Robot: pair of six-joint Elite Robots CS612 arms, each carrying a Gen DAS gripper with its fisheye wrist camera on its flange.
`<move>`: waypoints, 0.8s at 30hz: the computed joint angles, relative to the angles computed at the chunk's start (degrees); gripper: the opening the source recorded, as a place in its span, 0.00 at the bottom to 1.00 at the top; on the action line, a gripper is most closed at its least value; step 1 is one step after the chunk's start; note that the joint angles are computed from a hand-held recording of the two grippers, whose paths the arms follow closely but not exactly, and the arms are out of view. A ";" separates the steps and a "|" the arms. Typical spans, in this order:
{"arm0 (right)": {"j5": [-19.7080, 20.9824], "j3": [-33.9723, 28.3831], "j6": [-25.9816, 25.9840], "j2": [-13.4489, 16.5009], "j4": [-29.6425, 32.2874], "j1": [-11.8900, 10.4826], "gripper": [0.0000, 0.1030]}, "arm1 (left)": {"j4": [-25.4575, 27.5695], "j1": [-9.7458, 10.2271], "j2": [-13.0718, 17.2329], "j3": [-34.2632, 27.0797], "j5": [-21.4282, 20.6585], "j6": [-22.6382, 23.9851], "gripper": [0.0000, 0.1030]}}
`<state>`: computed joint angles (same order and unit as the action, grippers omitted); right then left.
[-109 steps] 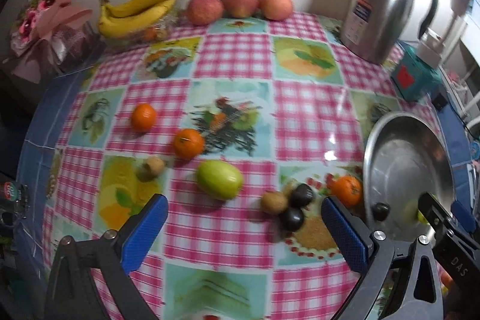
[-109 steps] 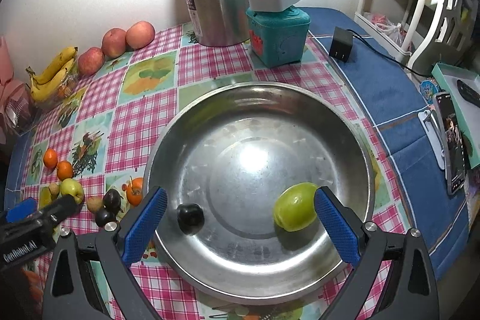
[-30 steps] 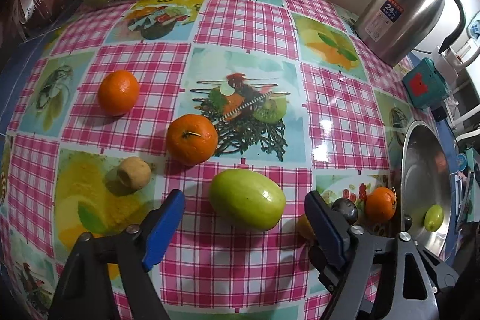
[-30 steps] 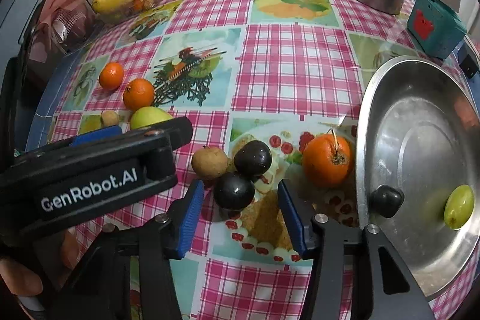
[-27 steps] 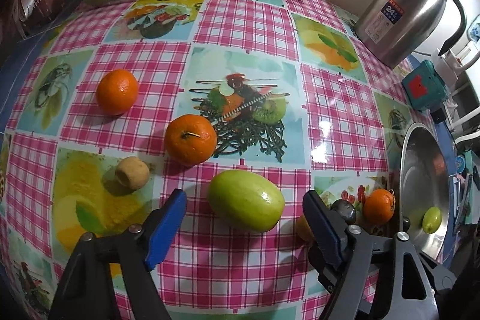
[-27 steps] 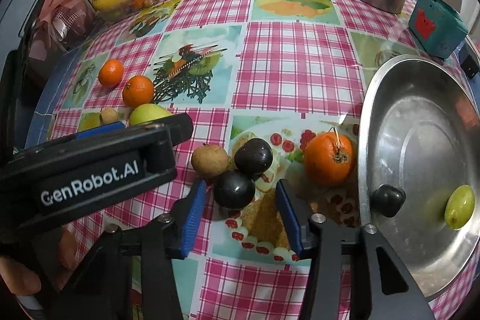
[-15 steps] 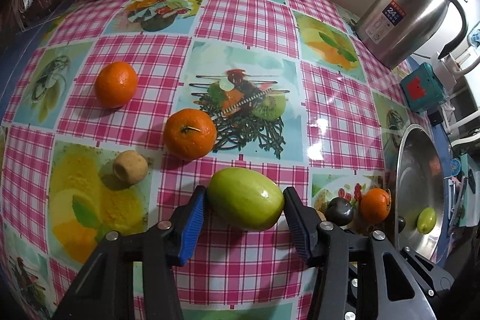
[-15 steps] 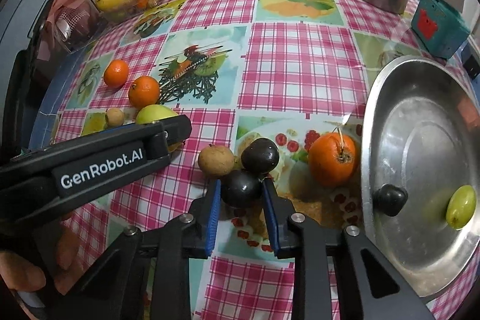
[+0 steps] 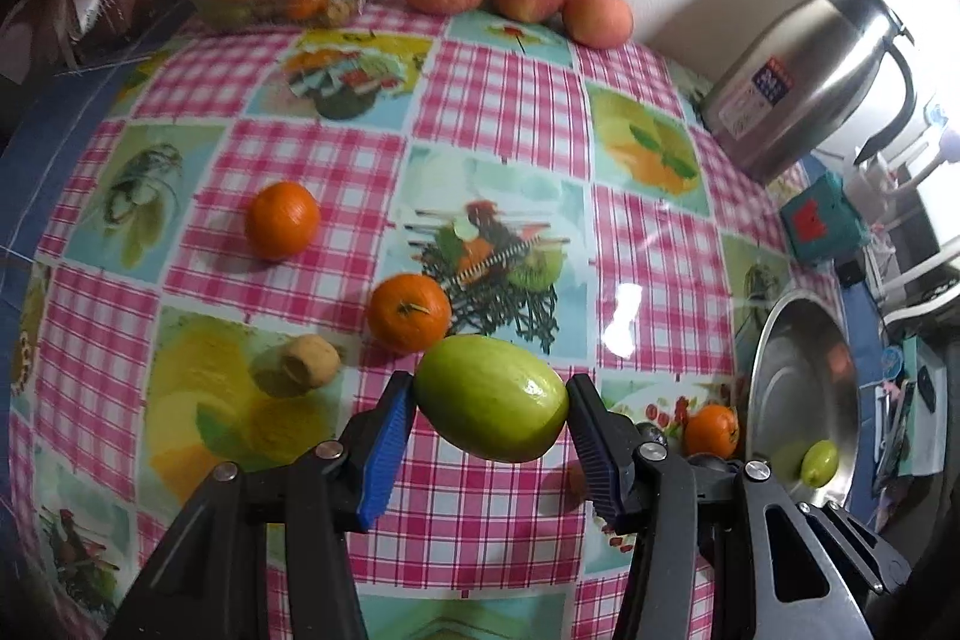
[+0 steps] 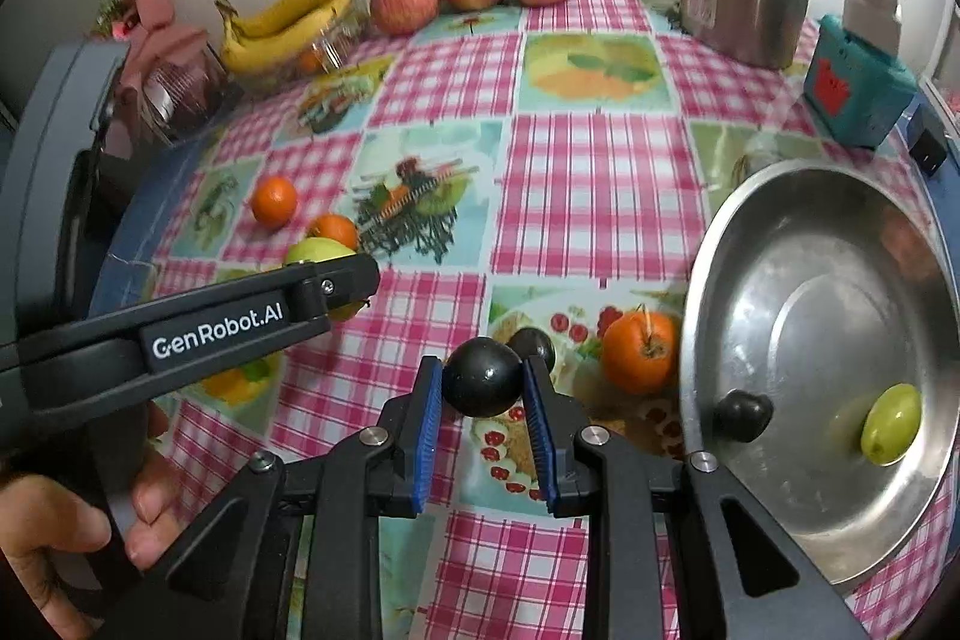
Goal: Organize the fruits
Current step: 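Grasp the green apple with the left tool while the right tool grasps a dark plum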
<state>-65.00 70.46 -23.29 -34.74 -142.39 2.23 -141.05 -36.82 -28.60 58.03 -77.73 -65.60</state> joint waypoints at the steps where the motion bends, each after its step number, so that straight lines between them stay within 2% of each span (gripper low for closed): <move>1: 0.18 0.13 0.10 -0.12 -0.41 -0.04 0.27 | -0.18 -0.02 -0.23 0.29 0.26 -0.09 0.53; 6: 1.00 0.70 0.86 -0.80 -1.21 -0.45 0.27 | 0.94 -0.16 -1.02 0.82 1.92 -0.85 0.53; 19: 0.28 0.10 2.79 -0.62 -0.72 -0.99 0.27 | 4.15 -0.54 -0.89 -0.34 2.67 -1.63 0.53; 24: -1.85 -0.68 3.99 -0.25 -0.25 -1.37 0.27 | 3.72 -0.61 -0.53 -0.94 2.00 -1.76 0.53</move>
<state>-66.84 69.78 -19.30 -34.99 -142.64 0.86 -137.33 -37.43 -29.13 57.09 -75.73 -67.36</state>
